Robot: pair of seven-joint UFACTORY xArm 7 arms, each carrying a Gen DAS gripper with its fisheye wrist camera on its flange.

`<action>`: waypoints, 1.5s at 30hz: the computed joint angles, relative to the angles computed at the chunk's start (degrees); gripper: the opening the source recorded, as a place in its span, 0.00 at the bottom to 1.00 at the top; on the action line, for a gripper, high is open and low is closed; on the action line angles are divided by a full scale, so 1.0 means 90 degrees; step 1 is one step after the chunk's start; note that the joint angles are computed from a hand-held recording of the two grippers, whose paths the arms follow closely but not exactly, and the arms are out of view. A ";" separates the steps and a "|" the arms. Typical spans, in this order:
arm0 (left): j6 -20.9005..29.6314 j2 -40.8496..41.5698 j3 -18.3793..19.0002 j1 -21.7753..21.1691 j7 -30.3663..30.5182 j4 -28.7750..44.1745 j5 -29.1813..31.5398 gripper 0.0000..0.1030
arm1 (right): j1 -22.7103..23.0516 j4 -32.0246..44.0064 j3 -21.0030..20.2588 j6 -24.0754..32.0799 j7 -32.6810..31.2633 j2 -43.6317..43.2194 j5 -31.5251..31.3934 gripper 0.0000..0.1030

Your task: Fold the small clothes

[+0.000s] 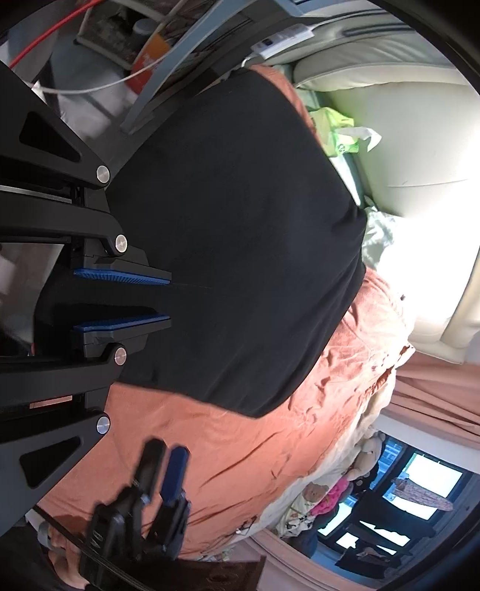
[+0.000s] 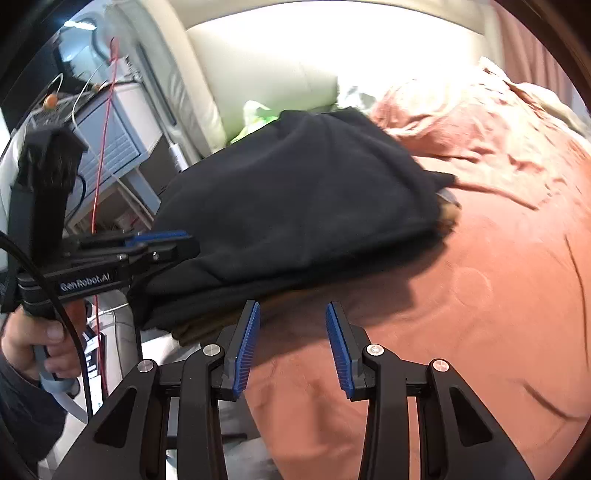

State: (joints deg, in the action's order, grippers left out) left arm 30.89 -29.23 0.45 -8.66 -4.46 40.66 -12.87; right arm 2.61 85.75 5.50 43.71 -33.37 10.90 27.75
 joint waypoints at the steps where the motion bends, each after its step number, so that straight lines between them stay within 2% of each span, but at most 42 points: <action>1: 0.0014 -0.0035 -0.0087 0.0026 -0.0093 -0.0030 0.0050 0.17 | -0.0016 -0.0095 -0.0031 -0.0048 0.0041 -0.0122 -0.0027 0.34; 6: 0.0148 -0.0292 -0.0507 0.0025 -0.0555 -0.0195 0.0388 0.14 | -0.0108 -0.0521 -0.0239 -0.0063 0.0189 -0.0827 -0.0066 0.36; 8: 0.0140 -0.0474 -0.0599 -0.0060 -0.0737 -0.0192 0.0459 0.14 | -0.0120 -0.0726 -0.0332 -0.0101 0.0194 -0.1107 -0.0084 0.44; 10: 0.0079 -0.0641 -0.0662 -0.0163 -0.0876 -0.0216 0.0491 0.15 | -0.0122 -0.1056 -0.0438 -0.0205 0.0221 -0.1516 -0.0098 0.60; 12: 0.0109 -0.0753 -0.0790 -0.0183 -0.1097 -0.0150 0.0606 0.20 | -0.0106 -0.1451 -0.0555 -0.0357 0.0250 -0.1976 -0.0110 0.69; 15: 0.0102 -0.0928 -0.0947 -0.0220 -0.1396 -0.0071 0.0760 0.42 | -0.0062 -0.1801 -0.0773 -0.0360 0.0251 -0.2519 -0.0056 0.76; 17: 0.0060 -0.1061 -0.1113 -0.0186 -0.1613 -0.0042 0.0946 0.67 | -0.0055 -0.2062 -0.0852 -0.0413 0.0399 -0.2911 -0.0208 0.82; 19: 0.0047 -0.1207 -0.1291 -0.0157 -0.1849 0.0004 0.1135 0.83 | -0.0034 -0.2406 -0.0932 -0.0502 0.0522 -0.3367 -0.0348 0.88; 23: 0.0056 -0.1361 -0.1486 -0.0230 -0.2099 0.0146 0.1416 1.00 | -0.0074 -0.3002 -0.0997 -0.0648 0.0944 -0.4224 -0.0814 0.99; 30: 0.0327 -0.1517 -0.1794 -0.0431 -0.2485 0.0407 0.1686 1.00 | -0.0079 -0.3663 -0.1066 -0.0634 0.1560 -0.5343 -0.1491 1.00; 37: 0.0426 -0.1658 -0.2121 -0.0635 -0.2725 0.0611 0.1890 1.00 | -0.0230 -0.4027 -0.1144 -0.0316 0.2015 -0.6426 -0.2032 1.00; 45: 0.0571 -0.1771 -0.2556 -0.0818 -0.3119 0.0935 0.2028 1.00 | -0.0736 -0.4560 -0.0973 -0.0177 0.2613 -0.7754 -0.2705 1.00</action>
State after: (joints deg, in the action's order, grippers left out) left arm 36.02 -45.17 -22.55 -16.02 -32.53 49.07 5.38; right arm -4.01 44.72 -3.26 42.12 -9.85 -58.88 3.41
